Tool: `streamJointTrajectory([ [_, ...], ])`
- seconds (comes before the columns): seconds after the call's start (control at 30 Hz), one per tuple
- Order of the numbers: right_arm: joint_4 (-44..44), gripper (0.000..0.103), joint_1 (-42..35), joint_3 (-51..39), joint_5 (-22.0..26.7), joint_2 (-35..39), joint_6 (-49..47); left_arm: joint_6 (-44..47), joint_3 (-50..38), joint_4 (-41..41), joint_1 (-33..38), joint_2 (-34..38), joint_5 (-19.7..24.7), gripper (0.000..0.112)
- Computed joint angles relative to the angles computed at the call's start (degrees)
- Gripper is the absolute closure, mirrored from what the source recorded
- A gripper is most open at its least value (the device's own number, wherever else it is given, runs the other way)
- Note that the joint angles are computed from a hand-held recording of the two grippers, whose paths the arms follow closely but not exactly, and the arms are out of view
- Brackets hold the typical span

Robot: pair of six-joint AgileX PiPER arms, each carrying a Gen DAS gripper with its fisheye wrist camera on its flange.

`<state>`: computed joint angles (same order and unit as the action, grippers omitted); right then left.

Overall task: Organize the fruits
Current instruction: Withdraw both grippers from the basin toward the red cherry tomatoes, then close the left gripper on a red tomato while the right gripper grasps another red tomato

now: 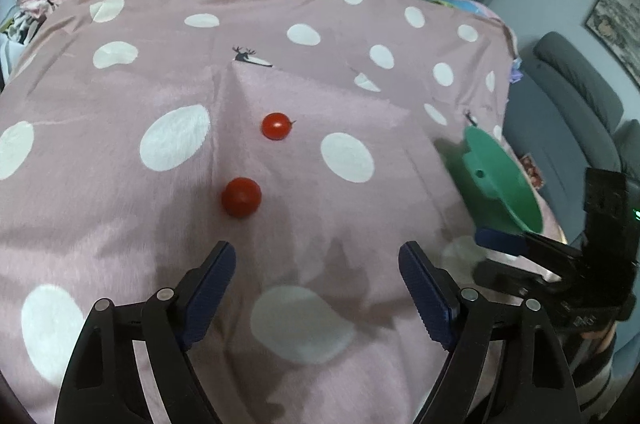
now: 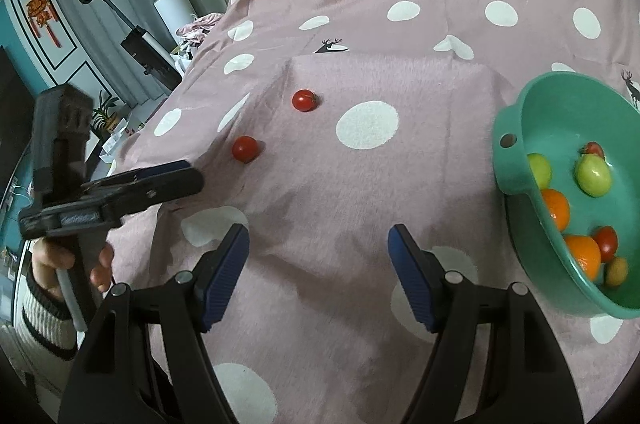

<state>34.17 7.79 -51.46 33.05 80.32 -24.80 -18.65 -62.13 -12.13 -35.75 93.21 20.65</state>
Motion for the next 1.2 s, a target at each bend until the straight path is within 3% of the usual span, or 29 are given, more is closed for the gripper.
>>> streamJointTrajectory([
  [0.27, 5.19, 0.031, -2.61, -0.02, 0.29, 2.62, -5.52, -0.02, -8.93, 2.9, 1.7, 7.52, 5.64, 0.037],
  [0.53, 10.02, 0.031, -4.36, 0.07, 0.68, 4.16, -10.53, -11.76, -17.9, 17.97, 0.26, 13.62, 14.05, 0.041],
  [0.63, 11.7, 0.031, -5.07, 0.18, 0.9, 4.66, -12.18, -12.06, -20.45, 20.06, -0.17, 15.32, 16.24, 0.042],
  [0.67, 12.07, 0.031, -5.32, 0.09, 1.04, 4.83, -12.62, -12.16, -21.37, 20.74, -0.31, 15.82, 17.31, 0.044],
  [0.73, 12.6, 0.031, -5.63, 0.03, 1.19, 4.84, -13.35, -11.09, -23.77, 21.28, -0.56, 17.22, 20.26, 0.059],
  [0.87, 14.9, 0.031, -6.63, 0.5, 1.2, 4.63, -15.78, -7.07, -27.84, 20.34, -0.72, 20.77, 25.42, 0.066],
  [1.07, 16.05, 0.031, -7.72, 0.61, 1.68, 5.52, -16.92, -4.99, -27.26, 17.26, 0.53, 20.58, 23.89, 0.067],
  [1.2, 15.15, 0.031, -7.3, 0.15, 1.63, 5.58, -16.09, -5.69, -27.29, 19.07, -0.13, 20.85, 23.67, 0.081],
])
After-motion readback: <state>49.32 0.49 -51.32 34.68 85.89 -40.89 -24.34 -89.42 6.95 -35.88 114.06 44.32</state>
